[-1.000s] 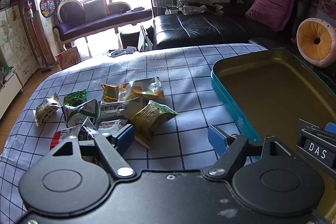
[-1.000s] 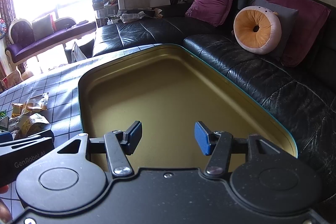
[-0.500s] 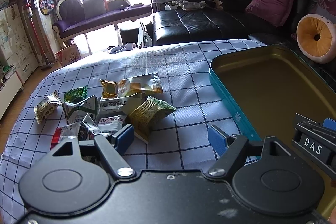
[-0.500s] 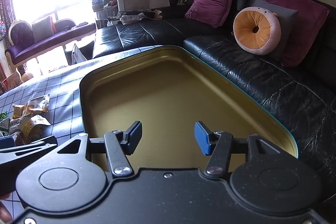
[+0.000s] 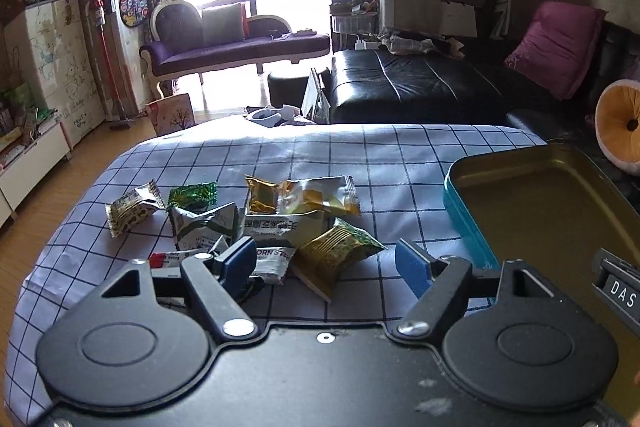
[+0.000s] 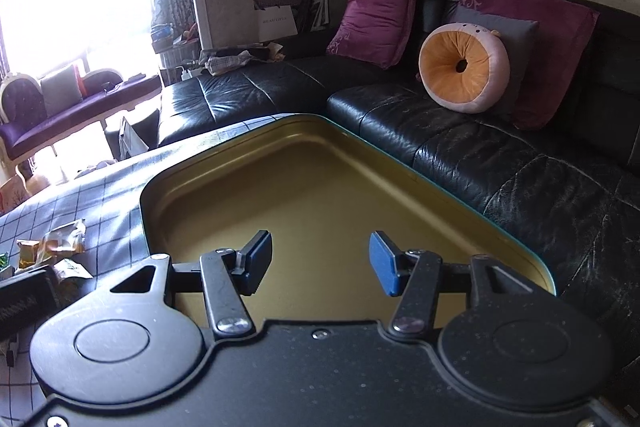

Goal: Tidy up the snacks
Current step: 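Move the right gripper down toward the yellow-green snack packet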

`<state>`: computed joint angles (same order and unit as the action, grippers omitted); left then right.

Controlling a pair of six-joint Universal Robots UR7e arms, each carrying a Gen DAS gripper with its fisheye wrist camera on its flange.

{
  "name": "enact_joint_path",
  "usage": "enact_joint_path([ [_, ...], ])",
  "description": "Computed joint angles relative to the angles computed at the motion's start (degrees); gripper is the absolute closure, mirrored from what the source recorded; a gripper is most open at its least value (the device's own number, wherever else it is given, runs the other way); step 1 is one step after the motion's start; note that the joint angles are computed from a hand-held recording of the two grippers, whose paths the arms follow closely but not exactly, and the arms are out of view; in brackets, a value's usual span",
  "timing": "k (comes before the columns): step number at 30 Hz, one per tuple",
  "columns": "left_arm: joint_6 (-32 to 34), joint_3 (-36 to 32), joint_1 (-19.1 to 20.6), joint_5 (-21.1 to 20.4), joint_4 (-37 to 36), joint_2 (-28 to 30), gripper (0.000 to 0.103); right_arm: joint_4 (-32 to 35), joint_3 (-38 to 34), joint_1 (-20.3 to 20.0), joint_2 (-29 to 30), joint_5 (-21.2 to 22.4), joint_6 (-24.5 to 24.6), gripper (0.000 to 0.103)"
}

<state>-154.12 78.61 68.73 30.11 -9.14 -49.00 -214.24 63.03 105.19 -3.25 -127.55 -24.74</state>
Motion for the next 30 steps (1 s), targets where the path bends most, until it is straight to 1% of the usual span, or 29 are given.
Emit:
enact_joint_path([
  [2,-2.40,-0.69,0.46,0.20,2.28,-0.41,0.023,-0.20,-0.68,0.18,0.54,0.09,-0.39,0.044],
  [4,-2.15,-0.45,0.87,-0.67,1.48,-1.06,0.024,-0.51,-1.26,0.39,1.08,0.43,-0.64,0.044],
  [5,-1.33,-0.03,1.03,-1.11,0.40,-1.52,0.025,-0.84,-1.72,0.52,1.48,0.66,-0.64,0.044],
  [10,5.52,4.60,2.10,-3.32,-10.21,-5.64,0.026,-3.18,-3.55,1.10,3.12,2.53,-1.01,0.045],
  [12,6.51,5.65,2.84,-3.37,-12.07,-7.18,0.026,-4.15,-4.58,1.42,3.97,3.15,-1.70,0.045],
  [14,5.40,5.65,3.66,-3.77,-11.80,-8.30,0.026,-4.06,-5.67,1.83,4.82,3.47,-2.45,0.045],
  [17,1.22,4.14,4.87,-5.35,-8.70,-8.85,0.028,-1.56,-5.18,2.13,4.60,5.51,-1.54,0.045],
  [20,-4.21,1.29,6.29,-6.09,-2.16,-8.56,0.035,1.60,-4.17,2.35,4.17,7.85,-0.74,0.045],
  [25,-11.12,-2.43,8.17,-6.17,6.40,-8.25,0.038,5.28,-4.40,2.98,4.63,10.74,-2.99,0.045],
  [27,-14.76,-4.40,8.74,-6.71,10.41,-7.63,0.039,7.84,-4.54,3.14,4.64,11.98,-3.45,0.048],
  [28,-16.52,-5.25,9.00,-6.74,12.26,-7.39,0.040,9.22,-4.71,3.26,4.75,12.34,-3.77,0.052],
  [30,-19.86,-7.31,9.64,-6.95,16.12,-6.59,0.042,11.73,-5.42,3.60,5.27,12.74,-4.40,0.053],
])
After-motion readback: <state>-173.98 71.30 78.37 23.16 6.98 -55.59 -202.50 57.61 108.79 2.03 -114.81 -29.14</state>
